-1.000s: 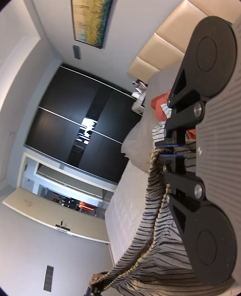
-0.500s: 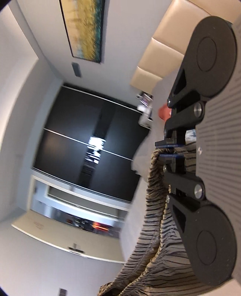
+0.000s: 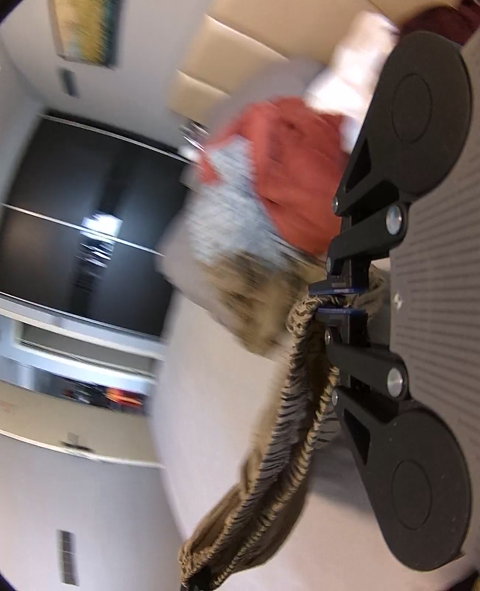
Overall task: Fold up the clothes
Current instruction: 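Lay the trousers flat on the bed, waistband held by both grippers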
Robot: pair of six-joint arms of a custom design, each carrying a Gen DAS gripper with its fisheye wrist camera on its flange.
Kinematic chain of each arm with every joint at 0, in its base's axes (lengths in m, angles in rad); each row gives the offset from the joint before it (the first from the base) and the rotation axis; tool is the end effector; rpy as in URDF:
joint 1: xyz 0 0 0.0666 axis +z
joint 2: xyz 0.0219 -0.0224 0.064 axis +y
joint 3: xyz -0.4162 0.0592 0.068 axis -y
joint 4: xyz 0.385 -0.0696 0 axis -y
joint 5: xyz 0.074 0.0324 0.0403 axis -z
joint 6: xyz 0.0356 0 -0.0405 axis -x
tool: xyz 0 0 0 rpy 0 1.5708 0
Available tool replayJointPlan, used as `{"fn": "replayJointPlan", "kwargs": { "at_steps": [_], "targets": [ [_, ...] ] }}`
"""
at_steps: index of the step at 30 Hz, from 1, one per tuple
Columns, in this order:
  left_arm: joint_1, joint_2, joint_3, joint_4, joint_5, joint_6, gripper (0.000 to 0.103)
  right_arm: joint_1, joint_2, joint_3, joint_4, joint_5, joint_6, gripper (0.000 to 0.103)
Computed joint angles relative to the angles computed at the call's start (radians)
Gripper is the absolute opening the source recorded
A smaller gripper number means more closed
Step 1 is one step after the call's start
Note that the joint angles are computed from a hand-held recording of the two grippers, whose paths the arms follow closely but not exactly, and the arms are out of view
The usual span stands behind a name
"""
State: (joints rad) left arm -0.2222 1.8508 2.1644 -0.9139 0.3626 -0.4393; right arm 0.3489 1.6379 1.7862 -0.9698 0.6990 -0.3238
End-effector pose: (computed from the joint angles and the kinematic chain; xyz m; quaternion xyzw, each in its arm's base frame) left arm 0.6379 -0.1575 0.5698 0.3621 0.7956 -0.1089 0.4734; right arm 0.5410 0.1720 0.5239 0.1143 0.8759 -0.1873 0.4297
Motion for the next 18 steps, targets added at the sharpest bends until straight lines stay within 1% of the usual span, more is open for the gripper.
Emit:
{"fn": "replayJointPlan", "kwargs": {
  "at_steps": [3, 5, 7, 9, 12, 15, 18],
  "targets": [
    [0.022, -0.049, -0.151, -0.016, -0.015, -0.005, 0.006, 0.019, -0.006, -0.097, -0.016, -0.086, -0.09, 0.008],
    [0.034, -0.073, -0.236, -0.025, -0.03, -0.005, 0.006, 0.039, -0.009, -0.152, -0.018, -0.122, -0.14, 0.008],
    [0.041, -0.102, -0.317, -0.01, -0.047, -0.001, 0.006, 0.057, -0.009, -0.192, -0.019, -0.15, -0.193, 0.008],
    [0.046, -0.142, -0.417, 0.025, -0.063, 0.007, 0.006, 0.071, -0.014, -0.228, -0.022, -0.182, -0.236, 0.008],
    [0.051, -0.189, -0.522, 0.06, -0.078, 0.027, 0.006, 0.087, -0.044, -0.312, -0.001, -0.219, -0.28, 0.008],
    [0.064, -0.229, -0.601, 0.072, -0.088, 0.02, 0.006, 0.11, -0.045, -0.351, -0.01, -0.247, -0.312, 0.008],
    [0.069, -0.246, -0.639, 0.062, -0.101, -0.006, 0.006, 0.131, -0.045, -0.386, -0.016, -0.27, -0.344, 0.008]
  ]
}}
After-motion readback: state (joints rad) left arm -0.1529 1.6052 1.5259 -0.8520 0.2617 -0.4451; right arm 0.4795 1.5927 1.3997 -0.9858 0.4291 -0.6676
